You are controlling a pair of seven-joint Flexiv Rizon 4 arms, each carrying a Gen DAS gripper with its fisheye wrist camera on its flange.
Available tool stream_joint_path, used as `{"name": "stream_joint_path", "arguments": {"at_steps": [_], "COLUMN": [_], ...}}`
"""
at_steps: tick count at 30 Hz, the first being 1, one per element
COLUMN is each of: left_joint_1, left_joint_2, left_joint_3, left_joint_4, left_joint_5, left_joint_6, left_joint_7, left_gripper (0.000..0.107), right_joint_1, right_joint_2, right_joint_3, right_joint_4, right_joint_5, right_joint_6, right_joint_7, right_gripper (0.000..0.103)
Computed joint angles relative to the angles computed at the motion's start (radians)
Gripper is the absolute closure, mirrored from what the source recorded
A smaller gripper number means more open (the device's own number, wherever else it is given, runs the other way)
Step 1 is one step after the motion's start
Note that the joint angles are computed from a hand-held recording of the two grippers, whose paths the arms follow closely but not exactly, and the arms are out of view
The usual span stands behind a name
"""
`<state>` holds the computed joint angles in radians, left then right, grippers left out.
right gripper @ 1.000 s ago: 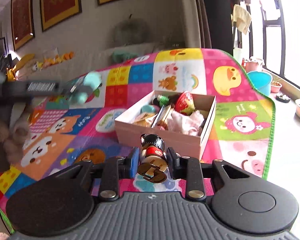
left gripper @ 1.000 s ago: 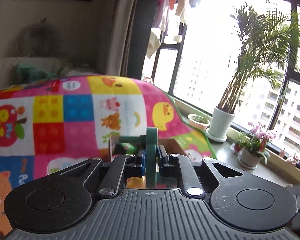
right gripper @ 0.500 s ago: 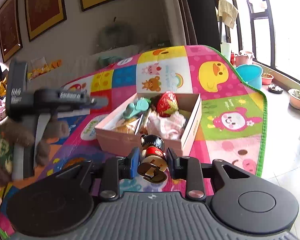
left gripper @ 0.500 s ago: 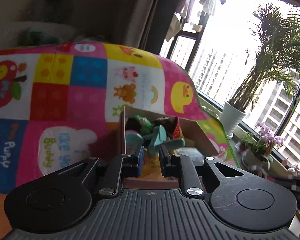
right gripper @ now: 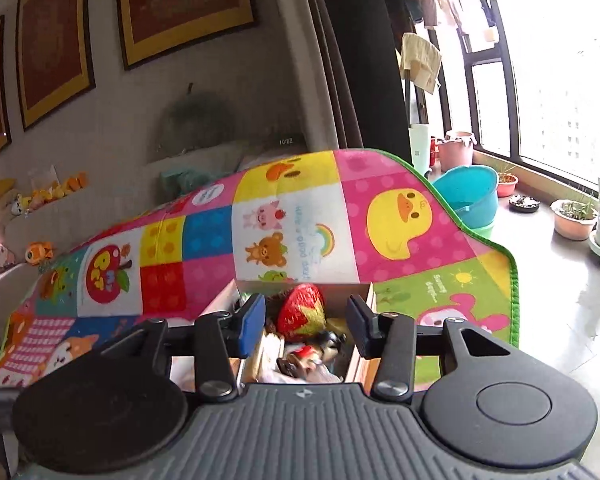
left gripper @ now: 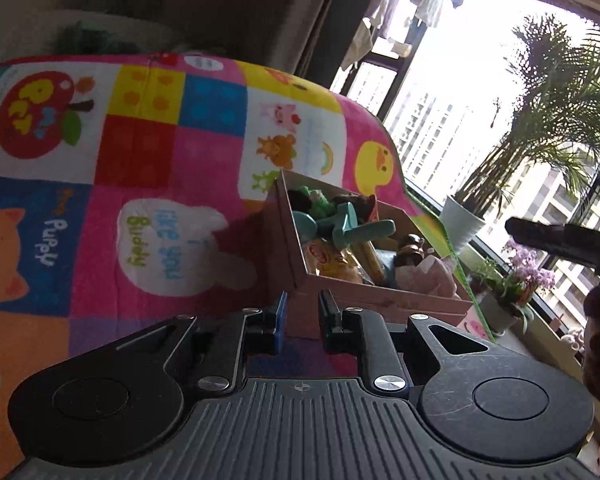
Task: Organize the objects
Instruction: 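Release the teal toy with left while right releases the figure into the box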
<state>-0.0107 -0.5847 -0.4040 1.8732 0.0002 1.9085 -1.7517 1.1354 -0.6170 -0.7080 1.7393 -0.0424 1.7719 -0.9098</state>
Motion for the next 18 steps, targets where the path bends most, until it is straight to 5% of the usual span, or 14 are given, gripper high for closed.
{"name": "stream_joint_path", "arguments": {"at_steps": [6, 11, 18], "left_joint_1": [-0.123, -0.360, -0.474], "left_joint_2": [-0.044, -0.113, -0.196], "left_joint_3": [0.116, 0.417, 0.613], "left_joint_4": [-0.157, -0.360, -0.564], "left_joint_5": [-0.068, -0.187, -0.069], "left_joint_6": [-0.106, -0.348, -0.617], "left_joint_7": [0.082, 0.087, -0.030], "left_gripper": [0.088, 0.088, 0.075], "right_joint_1": [0.032, 0.026, -0.068], "right_joint_2": [0.006, -0.041, -0.070], "right_joint_3": [-0.006, 0.008, 0.101], "right_joint_4": [0.107, 0.098, 0.048], "right_joint_5": [-0.079, -0.116, -0.164], "right_joint_6": [-0.046, -0.062, -0.060], "right_joint_7": [-0.085, -0.101, -0.095], "right_gripper": [0.058, 0.058, 0.057]}}
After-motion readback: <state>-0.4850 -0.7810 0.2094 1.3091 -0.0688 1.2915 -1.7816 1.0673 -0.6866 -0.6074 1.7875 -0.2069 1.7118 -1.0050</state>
